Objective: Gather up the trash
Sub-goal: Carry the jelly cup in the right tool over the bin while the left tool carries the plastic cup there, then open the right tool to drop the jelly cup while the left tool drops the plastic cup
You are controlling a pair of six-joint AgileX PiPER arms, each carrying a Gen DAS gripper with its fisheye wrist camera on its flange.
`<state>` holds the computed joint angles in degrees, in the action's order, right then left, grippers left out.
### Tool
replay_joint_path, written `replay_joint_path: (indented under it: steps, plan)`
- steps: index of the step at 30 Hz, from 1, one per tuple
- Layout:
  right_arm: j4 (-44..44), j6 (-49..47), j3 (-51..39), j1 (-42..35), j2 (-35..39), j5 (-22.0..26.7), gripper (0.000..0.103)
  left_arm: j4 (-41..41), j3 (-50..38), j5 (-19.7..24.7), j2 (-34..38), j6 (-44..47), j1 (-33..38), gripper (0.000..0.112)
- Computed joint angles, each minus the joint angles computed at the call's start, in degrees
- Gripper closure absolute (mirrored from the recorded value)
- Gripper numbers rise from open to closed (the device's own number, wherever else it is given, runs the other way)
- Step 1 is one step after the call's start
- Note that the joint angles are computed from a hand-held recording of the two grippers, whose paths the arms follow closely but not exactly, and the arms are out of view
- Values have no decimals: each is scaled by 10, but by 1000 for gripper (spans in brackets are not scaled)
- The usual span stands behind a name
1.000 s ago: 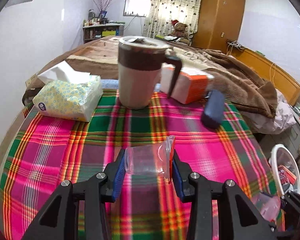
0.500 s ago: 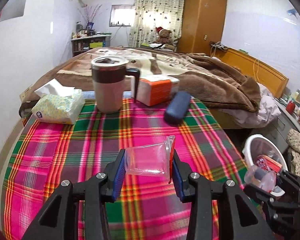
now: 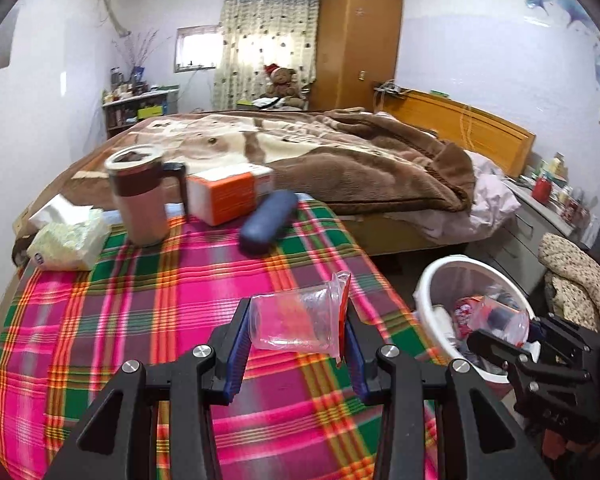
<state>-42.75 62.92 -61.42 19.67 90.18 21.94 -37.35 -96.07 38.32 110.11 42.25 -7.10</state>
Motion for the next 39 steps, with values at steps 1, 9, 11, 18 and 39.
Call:
replay_joint_path:
  steps: [1, 9, 11, 18, 39]
  plan:
    - [-2, 2, 9, -7, -8, -2, 58, 0, 3, 0, -2, -1, -7, 70]
    - [-28, 23, 57, -62, -47, -3, 58, -2, 32, -16, -17, -9, -78, 70]
    - [-31, 21, 63, -78, -51, 0, 58, 8, 33, -21, -14, -19, -101, 70]
    - [14, -37, 84, -143, -59, -11, 58, 31, 15, -22, 10, -49, -164, 70]
    - [228, -291, 82, -252, -29, -36, 57, 119, -44, -29, 78, -152, -260, 62]
